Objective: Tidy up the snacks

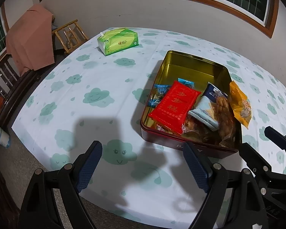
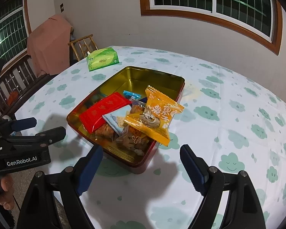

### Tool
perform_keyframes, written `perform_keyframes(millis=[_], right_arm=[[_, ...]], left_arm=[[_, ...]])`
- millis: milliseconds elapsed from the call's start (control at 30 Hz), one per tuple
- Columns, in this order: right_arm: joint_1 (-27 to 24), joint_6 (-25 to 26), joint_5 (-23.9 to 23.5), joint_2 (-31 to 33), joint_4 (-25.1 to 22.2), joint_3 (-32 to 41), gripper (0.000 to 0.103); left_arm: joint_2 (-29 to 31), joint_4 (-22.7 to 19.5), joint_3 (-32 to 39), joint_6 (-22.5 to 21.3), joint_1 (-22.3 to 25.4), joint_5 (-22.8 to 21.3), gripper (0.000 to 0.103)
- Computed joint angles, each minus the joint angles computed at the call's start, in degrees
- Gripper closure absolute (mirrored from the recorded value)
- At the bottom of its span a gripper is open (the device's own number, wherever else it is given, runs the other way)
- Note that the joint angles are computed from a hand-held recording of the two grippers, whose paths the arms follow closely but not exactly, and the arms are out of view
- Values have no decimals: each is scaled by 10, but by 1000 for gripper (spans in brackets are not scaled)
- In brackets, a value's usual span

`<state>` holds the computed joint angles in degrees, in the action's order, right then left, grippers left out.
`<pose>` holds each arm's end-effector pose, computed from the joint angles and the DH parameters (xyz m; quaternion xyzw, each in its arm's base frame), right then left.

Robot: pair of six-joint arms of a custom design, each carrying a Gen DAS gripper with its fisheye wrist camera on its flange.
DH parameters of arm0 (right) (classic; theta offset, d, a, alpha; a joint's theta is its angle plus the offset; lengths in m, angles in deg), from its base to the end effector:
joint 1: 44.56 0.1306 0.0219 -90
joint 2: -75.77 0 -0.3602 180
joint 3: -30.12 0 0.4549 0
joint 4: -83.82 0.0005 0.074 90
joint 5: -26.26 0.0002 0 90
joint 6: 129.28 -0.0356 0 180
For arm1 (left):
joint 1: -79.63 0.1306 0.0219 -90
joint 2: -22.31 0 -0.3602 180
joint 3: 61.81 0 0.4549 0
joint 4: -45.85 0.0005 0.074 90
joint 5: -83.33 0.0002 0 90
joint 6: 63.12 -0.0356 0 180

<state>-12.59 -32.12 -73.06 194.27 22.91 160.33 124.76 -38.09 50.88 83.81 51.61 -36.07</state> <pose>0.5998 0.3806 0.4567 -0.3395 0.8708 0.1490 0.3230 0.5169 -0.2558 0.4623 -0.2738 0.9182 0.0927 0.2708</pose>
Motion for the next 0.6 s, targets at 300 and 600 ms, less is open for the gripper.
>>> perform_keyframes(millis=[300,600], right_arm=[[4,12,26,-11,18,-19,18],[6,15,30,-2,-2,-10,18]], left_arm=[[5,-2,5,-2,-3,1,18],[7,-2,6,-2,-2,2,18]])
